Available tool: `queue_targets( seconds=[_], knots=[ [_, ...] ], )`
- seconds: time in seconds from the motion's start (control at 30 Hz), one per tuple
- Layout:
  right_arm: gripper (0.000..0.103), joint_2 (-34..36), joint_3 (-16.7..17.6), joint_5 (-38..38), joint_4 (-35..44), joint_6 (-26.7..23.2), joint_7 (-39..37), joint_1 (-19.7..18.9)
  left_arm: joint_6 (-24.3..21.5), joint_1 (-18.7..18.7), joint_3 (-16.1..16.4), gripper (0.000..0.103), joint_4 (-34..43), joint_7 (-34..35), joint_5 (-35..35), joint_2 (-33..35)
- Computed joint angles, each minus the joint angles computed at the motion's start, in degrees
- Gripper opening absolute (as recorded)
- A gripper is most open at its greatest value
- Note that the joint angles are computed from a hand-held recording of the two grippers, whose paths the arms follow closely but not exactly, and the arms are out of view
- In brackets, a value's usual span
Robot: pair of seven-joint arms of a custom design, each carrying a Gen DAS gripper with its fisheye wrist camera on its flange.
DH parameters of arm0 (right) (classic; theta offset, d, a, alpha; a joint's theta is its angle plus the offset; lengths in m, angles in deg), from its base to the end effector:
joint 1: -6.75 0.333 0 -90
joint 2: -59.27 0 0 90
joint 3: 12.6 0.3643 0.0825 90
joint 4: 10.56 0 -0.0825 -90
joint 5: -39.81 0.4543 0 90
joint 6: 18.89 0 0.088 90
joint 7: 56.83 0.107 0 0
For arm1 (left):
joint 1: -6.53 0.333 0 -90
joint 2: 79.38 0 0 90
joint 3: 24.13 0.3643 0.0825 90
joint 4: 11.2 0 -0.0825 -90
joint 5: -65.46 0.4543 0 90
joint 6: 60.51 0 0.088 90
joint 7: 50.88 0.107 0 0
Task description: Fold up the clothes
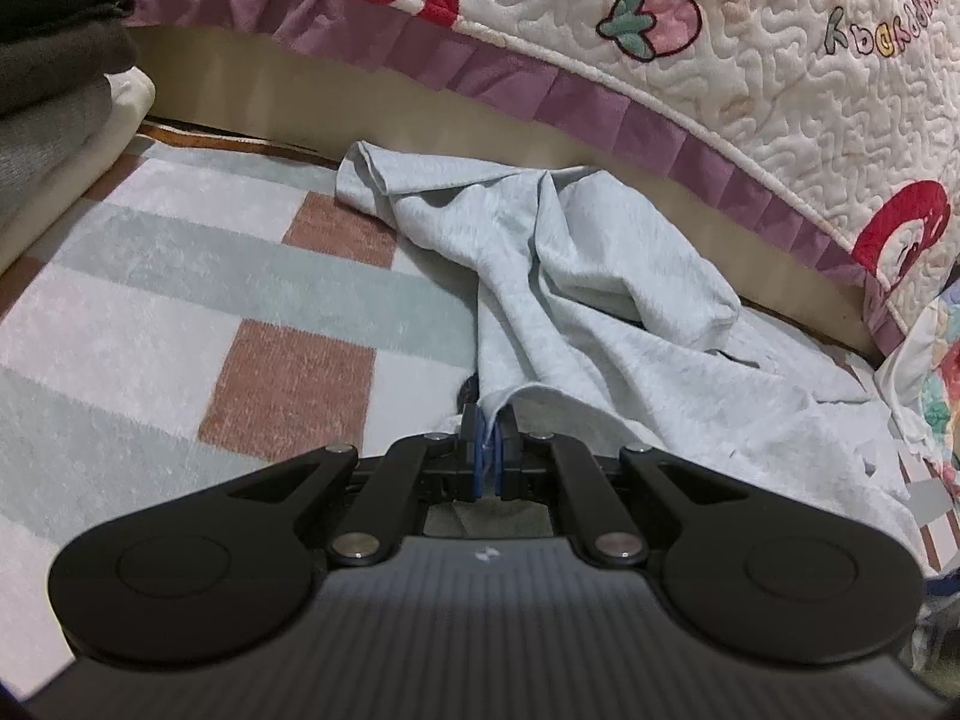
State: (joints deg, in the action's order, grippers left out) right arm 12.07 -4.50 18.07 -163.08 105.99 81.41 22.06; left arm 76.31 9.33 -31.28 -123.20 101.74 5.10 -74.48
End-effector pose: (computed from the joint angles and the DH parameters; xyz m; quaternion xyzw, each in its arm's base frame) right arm 0.3427 0.1374 0.5303 -0.5736 0.7725 -0.2459 0.1173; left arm 0.6745 -0.0572 0.4909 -0.4658 0.7717 -0.4319 0.0314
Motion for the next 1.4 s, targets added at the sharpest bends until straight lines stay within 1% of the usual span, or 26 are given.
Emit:
queue_targets(
  seconds=[0.03,0.1,0.13,0.23,0.33,0.43,0.47,0.53,0.6,0.63,0.67,0.73,0.77,0.83,0.9,0.97,1.03,1.27,1.4],
  knots=[
    [0.002,-1.38,-0.25,0.64,-0.45,1.36,2.84,-1.03,-0.08,0.06,0.04,0.002,-0.07,0.04,0.05,-0.08],
    [0.002,-3.97,0.61,-0.3,-0.88,3.8,7.07,-3.09,-0.11,0.19,0.1,0.002,-0.09,0.45,-0.43,-0.14],
    [0.002,-4.31,0.88,-1.09,-0.36,3.5,7.2,-3.61,0.05,0.22,0.1,0.002,-0.13,0.76,-0.78,-0.15],
    [0.002,-3.74,0.16,-2.94,1.96,1.79,5.84,-5.15,0.17,0.25,0.1,0.002,0.1,0.22,-0.93,0.28],
    [0.002,-0.44,-0.95,-6.07,5.01,1.35,3.82,-8.15,-0.78,0.5,0.05,0.002,0.23,0.44,-1.17,0.49],
    [0.003,5.53,-3.39,-5.46,8.98,-0.48,-0.63,-8.63,-2.6,0.68,0.06,0.002,0.06,1.19,-1.11,0.09],
    [0.003,7.05,-3.59,-5.04,10.07,-2.04,-1.75,-8.75,-3.28,0.69,0.09,0.002,-0.05,1.35,-1.08,-0.09],
    [0.005,9.54,-3.27,-4.52,11.94,-6.21,-3.22,-8.96,-3.17,0.44,0.07,0.002,-0.63,1.87,-0.43,-0.5],
    [0.026,9.01,-1.62,-4.84,11.92,-9.67,-0.23,-9.55,-2.4,0.08,0.07,0.002,-0.99,1.53,0.46,-0.69],
    [0.044,7.76,-0.64,-4.95,11.48,-11.23,2.24,-9.62,-2.58,0.0,0.12,0.002,-0.78,0.66,0.67,-0.54],
    [0.048,6.16,0.35,-4.95,10.97,-12.77,4.97,-9.52,-3.13,0.0,0.17,0.002,-0.43,-0.15,0.71,-0.29],
    [0.048,2.75,1.35,-4.07,10.01,-14.45,9.71,-8.5,-4.3,0.08,0.2,0.002,0.3,-1.75,0.73,0.23],
    [0.048,1.24,2.0,-3.32,9.74,-14.93,12.41,-7.86,-3.95,-0.03,0.1,0.002,0.38,-2.22,1.17,0.37],
    [0.048,-1.82,3.3,-1.79,8.85,-15.02,18.05,-6.41,-3.27,-0.29,-0.14,0.002,0.6,-3.21,1.83,0.7],
    [0.048,-3.7,3.12,0.58,7.77,-13.74,21.01,-3.83,-3.21,-0.34,-0.3,0.002,0.67,-3.22,2.15,0.77],
    [0.047,-3.16,2.17,2.17,7.19,-13.36,20.84,-1.87,-2.73,-0.41,-0.4,0.002,0.46,-2.81,2.37,0.54],
    [0.047,-2.73,1.48,2.88,5.82,-12.73,20.75,-0.93,-2.59,-0.51,-0.44,0.002,0.48,-3.26,2.68,0.49],
    [0.046,-1.67,0.43,1.66,2.28,-10.44,21.05,-1.3,-0.25,-1.34,-0.54,0.002,-1.09,-1.37,4.86,-0.96],
    [0.046,-1.18,0.56,0.96,1.5,-9.51,22.19,-2.14,-0.91,-1.4,-0.28,0.002,-0.58,-2.68,5.38,-0.45]
  ],
)
